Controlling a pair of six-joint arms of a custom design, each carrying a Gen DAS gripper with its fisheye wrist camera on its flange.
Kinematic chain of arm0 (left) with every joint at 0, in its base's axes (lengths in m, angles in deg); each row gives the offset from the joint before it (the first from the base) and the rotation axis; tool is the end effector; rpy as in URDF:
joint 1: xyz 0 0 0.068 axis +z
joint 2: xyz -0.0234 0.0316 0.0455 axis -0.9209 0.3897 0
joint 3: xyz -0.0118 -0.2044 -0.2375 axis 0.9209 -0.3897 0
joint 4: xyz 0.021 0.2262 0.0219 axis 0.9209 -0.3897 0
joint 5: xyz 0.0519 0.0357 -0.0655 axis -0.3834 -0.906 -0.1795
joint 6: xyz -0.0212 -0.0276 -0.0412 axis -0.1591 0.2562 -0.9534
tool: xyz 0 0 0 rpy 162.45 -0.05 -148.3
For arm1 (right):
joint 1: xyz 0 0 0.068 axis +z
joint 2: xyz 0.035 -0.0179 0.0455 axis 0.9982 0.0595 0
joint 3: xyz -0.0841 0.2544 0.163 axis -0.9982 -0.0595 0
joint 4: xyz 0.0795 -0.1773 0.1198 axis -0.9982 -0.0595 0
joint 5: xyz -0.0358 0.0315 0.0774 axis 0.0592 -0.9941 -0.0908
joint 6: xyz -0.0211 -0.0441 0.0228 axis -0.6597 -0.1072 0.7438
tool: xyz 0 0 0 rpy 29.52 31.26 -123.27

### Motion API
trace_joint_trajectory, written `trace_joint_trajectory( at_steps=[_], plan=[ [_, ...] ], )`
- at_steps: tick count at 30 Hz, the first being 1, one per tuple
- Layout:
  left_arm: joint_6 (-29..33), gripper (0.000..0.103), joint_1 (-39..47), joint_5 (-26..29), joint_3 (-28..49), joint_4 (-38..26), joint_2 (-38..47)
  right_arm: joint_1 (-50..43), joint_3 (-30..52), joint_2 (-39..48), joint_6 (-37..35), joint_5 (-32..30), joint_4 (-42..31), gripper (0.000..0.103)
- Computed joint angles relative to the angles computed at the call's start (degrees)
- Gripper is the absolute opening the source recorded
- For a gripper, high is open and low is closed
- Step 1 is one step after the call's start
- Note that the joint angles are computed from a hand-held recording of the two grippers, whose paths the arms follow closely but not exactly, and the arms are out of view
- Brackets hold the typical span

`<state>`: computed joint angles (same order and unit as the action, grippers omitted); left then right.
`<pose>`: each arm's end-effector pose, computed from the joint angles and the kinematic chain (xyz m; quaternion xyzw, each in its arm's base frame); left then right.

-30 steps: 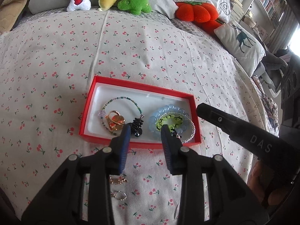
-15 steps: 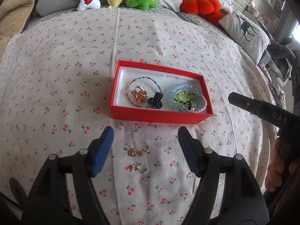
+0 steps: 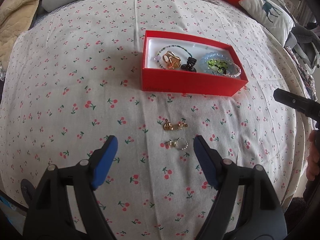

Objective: Organize jewelry
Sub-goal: 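Withdraw both tools from the red box, then lower the left tool onto a gold earring and close it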

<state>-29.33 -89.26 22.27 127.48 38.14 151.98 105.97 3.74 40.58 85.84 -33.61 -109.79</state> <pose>0.3028 -0.1289 0.2441 0.2628 0.9399 -0.0945 0.1966 0.1885 0.0610 0.2963 0.2124 0.9441 0.0667 0.2431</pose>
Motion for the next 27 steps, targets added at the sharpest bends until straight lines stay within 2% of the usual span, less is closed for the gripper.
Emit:
trace_joint_trajectory(
  at_steps=[7,11,19,23,27],
  plan=[
    [3.8,0.079,0.8,-0.5,-4.5,2.6,-1.5,0.3,-4.4,-1.6,1.5,-1.6,0.5,0.076],
    [6.9,0.079,1.1,-1.0,-8.4,6.2,-2.5,0.6,-7.7,-2.2,2.4,-3.0,2.2,0.077],
    [12.8,0.079,1.3,-1.0,-14.5,12.4,-3.3,6.5,-11.8,0.3,4.1,-0.7,5.2,0.077],
    [15.0,0.079,1.7,1.0,-17.0,15.3,-4.1,9.8,-13.9,1.5,5.1,0.0,7.9,0.077],
    [18.5,0.077,2.3,5.6,-20.3,19.9,-4.5,14.5,-14.3,3.4,4.9,4.4,9.0,0.08]
  ],
)
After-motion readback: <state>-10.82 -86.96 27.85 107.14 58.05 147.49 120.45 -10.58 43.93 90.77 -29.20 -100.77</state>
